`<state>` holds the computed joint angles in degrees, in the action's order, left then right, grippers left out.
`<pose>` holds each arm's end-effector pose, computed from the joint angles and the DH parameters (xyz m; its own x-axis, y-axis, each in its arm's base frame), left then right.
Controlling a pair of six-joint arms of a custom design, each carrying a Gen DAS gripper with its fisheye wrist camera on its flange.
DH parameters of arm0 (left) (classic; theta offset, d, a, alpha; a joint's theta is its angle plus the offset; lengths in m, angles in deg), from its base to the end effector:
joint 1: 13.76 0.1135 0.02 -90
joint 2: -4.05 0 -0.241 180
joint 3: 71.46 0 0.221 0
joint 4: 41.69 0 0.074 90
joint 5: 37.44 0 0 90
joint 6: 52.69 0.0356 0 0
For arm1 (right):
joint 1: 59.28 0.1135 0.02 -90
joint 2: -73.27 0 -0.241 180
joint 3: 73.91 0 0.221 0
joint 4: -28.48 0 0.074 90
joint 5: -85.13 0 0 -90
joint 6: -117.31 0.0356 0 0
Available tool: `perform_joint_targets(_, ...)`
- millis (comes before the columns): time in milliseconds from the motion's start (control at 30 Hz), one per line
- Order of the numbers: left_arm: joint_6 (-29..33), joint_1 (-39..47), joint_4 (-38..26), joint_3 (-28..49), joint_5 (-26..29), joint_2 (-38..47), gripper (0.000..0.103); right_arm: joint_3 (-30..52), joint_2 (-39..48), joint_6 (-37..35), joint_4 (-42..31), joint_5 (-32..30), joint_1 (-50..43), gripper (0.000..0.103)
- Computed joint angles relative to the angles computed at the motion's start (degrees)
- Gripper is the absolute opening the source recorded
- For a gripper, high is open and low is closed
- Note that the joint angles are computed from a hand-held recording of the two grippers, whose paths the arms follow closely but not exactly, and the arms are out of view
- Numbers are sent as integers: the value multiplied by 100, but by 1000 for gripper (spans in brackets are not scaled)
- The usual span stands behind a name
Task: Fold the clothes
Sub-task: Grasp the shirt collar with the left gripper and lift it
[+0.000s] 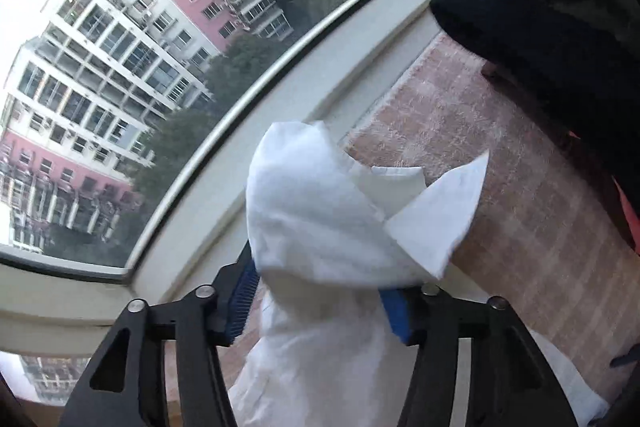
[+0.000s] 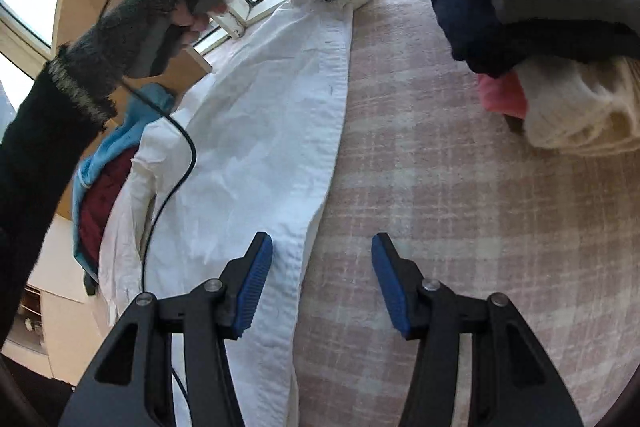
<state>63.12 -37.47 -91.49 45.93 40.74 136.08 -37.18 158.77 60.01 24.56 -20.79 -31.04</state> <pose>0.4078 -0.1711 0.1385 -0.6075 0.7322 -0.3080 0.6411 0.6808 0.3542 0.1825 0.1091 0.1015 -0.9146 0.0985 -0.3922 -0.1276 0.8500 0.5110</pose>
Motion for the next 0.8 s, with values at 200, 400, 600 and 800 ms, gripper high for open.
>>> perform_joint_targets(200,-682,-157,-1049,-403,641,-813,73,-182,-35,247,340,92,254,51)
perform_joint_targets(400,-1587,-482,-2030,516,343,193,74,-76,-187,284,26,863,858,51)
perform_joint_targets(600,-2279,-421,-3018,1809,412,1163,74,-175,-308,189,5,1021,944,51)
perform_joint_targets(800,-2159,-555,-2990,1687,182,1184,74,-193,-327,194,7,1181,1035,51)
